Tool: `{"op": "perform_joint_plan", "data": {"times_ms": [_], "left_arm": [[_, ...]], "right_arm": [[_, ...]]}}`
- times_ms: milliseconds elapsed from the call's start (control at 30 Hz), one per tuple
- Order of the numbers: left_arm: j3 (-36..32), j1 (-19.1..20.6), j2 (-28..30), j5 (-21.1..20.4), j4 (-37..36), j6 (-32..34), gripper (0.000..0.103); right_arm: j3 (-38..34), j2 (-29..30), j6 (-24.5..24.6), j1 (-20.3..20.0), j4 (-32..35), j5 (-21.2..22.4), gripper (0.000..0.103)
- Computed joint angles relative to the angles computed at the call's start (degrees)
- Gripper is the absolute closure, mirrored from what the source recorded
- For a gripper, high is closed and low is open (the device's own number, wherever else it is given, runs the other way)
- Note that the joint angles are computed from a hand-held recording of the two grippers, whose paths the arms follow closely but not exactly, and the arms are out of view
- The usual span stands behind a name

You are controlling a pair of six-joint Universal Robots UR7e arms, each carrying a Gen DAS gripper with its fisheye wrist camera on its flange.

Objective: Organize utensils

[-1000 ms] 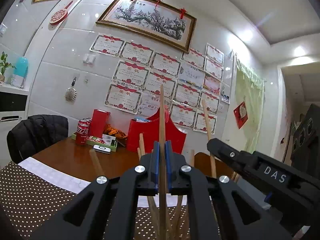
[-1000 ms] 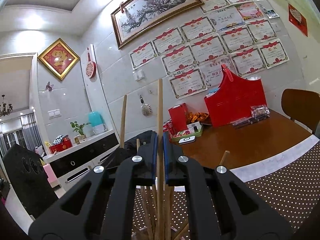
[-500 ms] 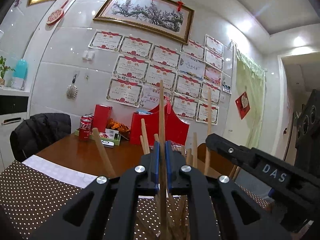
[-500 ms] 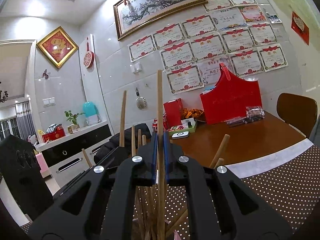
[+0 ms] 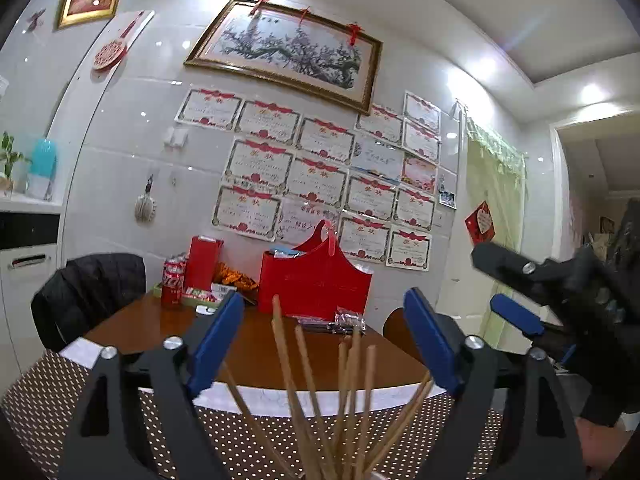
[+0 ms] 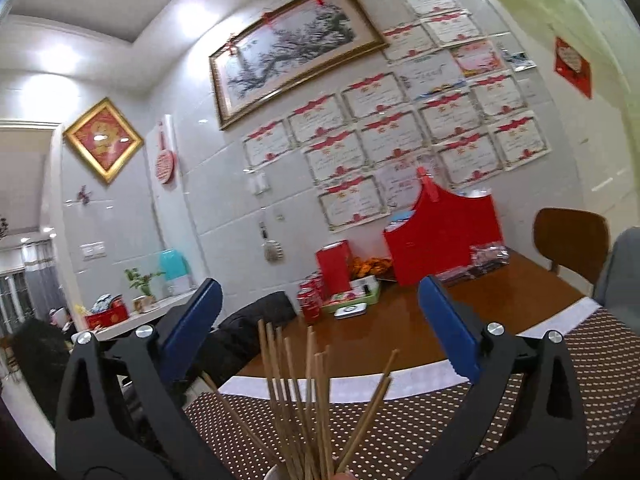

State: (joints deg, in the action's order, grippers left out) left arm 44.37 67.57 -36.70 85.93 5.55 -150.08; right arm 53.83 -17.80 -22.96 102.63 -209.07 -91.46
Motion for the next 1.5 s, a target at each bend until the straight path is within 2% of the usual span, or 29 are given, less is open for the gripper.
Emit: {"op": "perform_joint_plan", "data": {"times_ms": [167,300,500,667,900,1033,1100,1300,1500], "left_arm": [[5.3,-3.0,-4.7,-6.7,1.8,-0.5,0.006],[13.6,-6.4,-10.4,-16.6,-0.1,4.3,0.004],[26.6,-9.6,-19.4,-23.5,-2.6,2.5,0.004],[36.3,-12.8,-25.8,-29.8,-3.8,1.9,0.004],[44.5,-16.9,-32.4,-38.4,-3.8,-1.2,0.004],[47.4,-18.7,-34.9,-41.6,-4.0,-2.3,0.004],[49.3,-19.5,-36.5,-42.9,-5.5,-1.5,0.004],[53.5,-21.3,-40.1,-45.8,-7.4,-1.5,0.004],[55.5,-22.4,-41.7,-47.6,-8.7,0.0,0.004]], "right_arm": [[4.4,-3.7,4.0,1.2,1.1,-4.5,0.006],[10.7,-7.6,5.6,2.4,0.9,-9.3,0.006],[22.5,-14.2,4.4,5.6,0.2,-19.0,0.006],[32.7,-18.6,2.0,8.3,-3.7,-24.8,0.006],[41.2,-20.8,-1.3,12.1,-10.5,-29.9,0.006],[42.9,-20.1,-3.8,13.9,-13.8,-32.5,0.006],[42.9,-18.9,-6.5,15.0,-15.3,-34.6,0.006],[42.6,-16.3,-11.6,17.0,-20.3,-37.0,0.006],[43.1,-15.4,-12.2,17.4,-22.0,-37.4,0.006]]}}
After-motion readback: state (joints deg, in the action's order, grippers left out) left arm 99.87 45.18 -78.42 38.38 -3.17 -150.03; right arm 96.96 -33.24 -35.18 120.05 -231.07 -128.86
